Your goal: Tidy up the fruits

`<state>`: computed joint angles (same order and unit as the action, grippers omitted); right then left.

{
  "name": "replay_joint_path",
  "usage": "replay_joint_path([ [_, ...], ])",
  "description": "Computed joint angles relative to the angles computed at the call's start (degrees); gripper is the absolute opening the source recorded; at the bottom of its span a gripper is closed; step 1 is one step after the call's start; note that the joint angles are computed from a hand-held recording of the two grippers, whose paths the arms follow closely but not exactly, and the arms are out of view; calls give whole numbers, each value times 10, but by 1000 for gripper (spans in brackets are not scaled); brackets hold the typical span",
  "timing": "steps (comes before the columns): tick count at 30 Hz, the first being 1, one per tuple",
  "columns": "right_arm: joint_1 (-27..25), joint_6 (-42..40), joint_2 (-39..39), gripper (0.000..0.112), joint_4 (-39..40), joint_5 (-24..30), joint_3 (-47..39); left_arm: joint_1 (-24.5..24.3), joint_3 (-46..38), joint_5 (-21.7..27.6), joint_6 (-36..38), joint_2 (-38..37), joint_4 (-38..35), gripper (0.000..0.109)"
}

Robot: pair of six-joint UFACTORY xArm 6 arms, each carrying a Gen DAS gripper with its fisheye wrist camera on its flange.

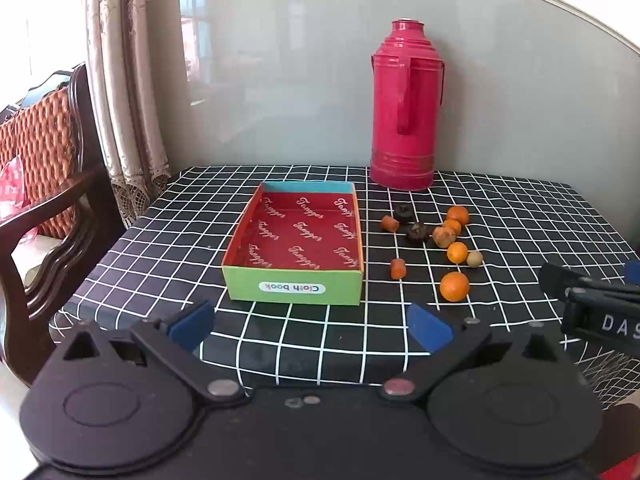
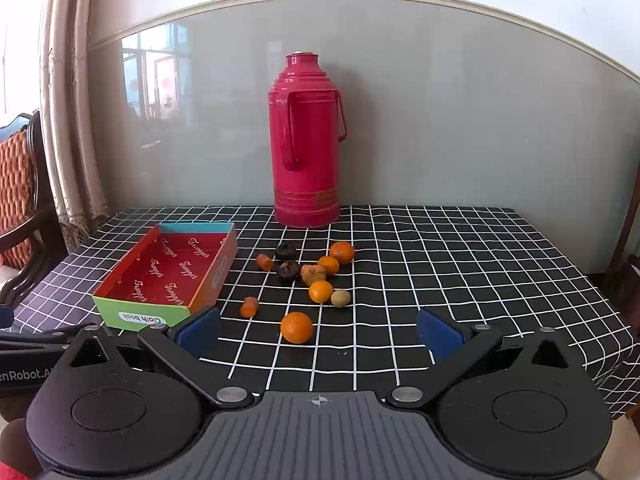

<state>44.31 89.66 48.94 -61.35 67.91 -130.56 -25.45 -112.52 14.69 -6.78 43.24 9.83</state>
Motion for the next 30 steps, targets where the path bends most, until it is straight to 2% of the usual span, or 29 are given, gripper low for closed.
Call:
replay_joint_path([
  [5,0,15,-6,103,-4,4,11,-4,-11,2,26,9,-23,97],
  [19,-6,99,-74,103,-40,1,130,-27,-64,4,133,53,-107,97],
  [26,-16,161,-120,103,-61,-5,218,-47,-163,33,211,123,-133,97],
  [30,-23,182,-134,103,-65,-2,250,-55,-286,89,249,201,-149,94],
])
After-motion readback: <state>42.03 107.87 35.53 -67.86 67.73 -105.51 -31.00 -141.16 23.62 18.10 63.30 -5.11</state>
